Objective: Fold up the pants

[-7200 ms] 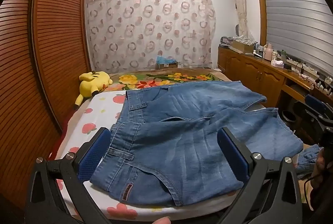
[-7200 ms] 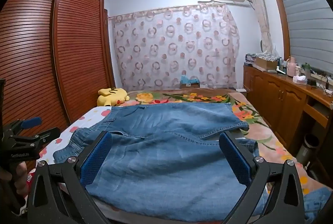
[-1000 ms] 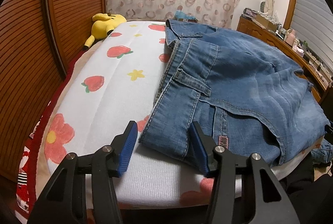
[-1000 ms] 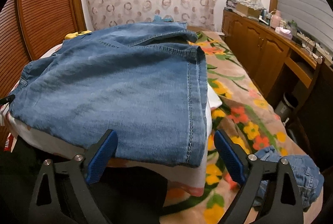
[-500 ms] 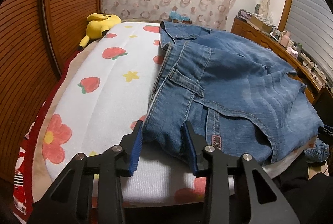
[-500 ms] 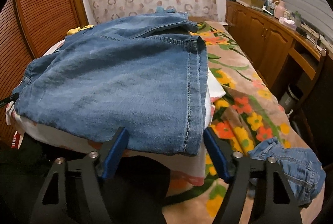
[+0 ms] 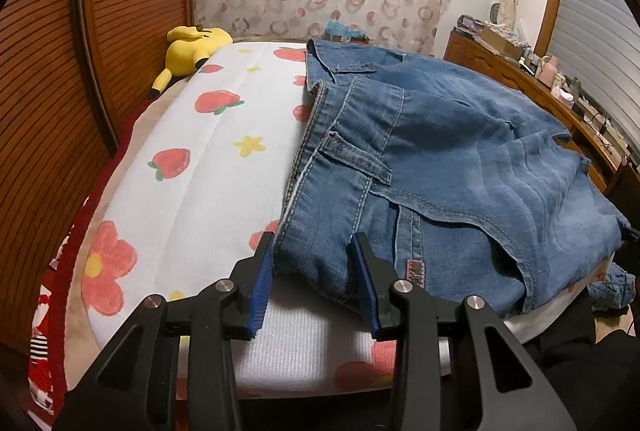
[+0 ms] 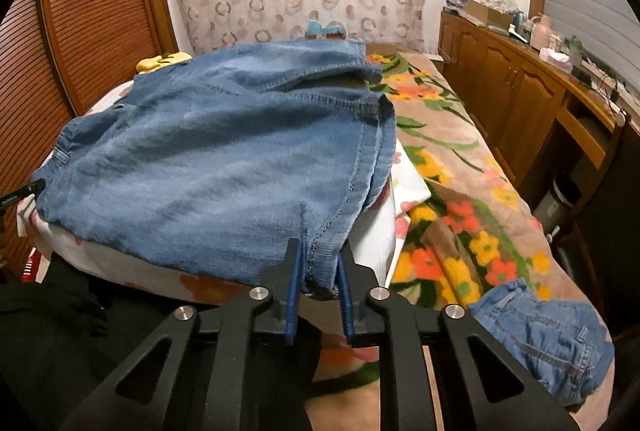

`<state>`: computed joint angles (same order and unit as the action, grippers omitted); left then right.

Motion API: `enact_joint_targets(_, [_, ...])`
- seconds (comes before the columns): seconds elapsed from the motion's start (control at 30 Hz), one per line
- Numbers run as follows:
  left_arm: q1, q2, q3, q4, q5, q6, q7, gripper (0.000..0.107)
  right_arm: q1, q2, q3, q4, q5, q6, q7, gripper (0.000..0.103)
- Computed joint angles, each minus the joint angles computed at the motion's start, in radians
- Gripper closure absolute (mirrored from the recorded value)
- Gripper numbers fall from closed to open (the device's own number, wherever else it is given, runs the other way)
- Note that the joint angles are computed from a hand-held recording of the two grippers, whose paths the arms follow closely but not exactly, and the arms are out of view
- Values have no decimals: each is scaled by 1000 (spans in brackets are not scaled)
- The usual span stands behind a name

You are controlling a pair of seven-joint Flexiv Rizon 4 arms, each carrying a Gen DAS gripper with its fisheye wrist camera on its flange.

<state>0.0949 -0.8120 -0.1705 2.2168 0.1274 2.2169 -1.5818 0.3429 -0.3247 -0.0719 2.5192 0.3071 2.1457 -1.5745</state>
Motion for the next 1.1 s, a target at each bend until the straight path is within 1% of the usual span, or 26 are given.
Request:
enact_joint_targets(0.07, [6,-1,-6,1,10,6,-2,73,-8,0,9,2,-6,18,0,89])
enact_joint_targets(0.2, [14,2,-15,4,30,21,-6,84,-29,-14,31,3,-18,64,5,90])
enact_joint_targets(0.3, [18,11,-21,12,45,35,-12,89,-48,-35,46,-3,-32,102,11,90])
enact_joint_targets(0.37, [17,22,-21,18,51,50,-18,90,-52,-47,49,-8,-37,124,8,93])
enact_joint_targets(0.47, [23,43,-24,30,68,67,-26,92,-44,-60,41,-17,-31,145,-13,97])
enact_joint_targets(0.67, [32,78,-27,49,108,104,-48,94,-78,-96,62,-24,-66,219,-18,100])
enact_joint_targets(0.83, [37,105,-31,56,134,118,-64,94,-94,-125,67,-35,-85,250,-20,101])
enact_joint_targets(1.1, [33,122,-23,27,146,127,-70,94,-134,-150,74,-60,-118,349,-9,101])
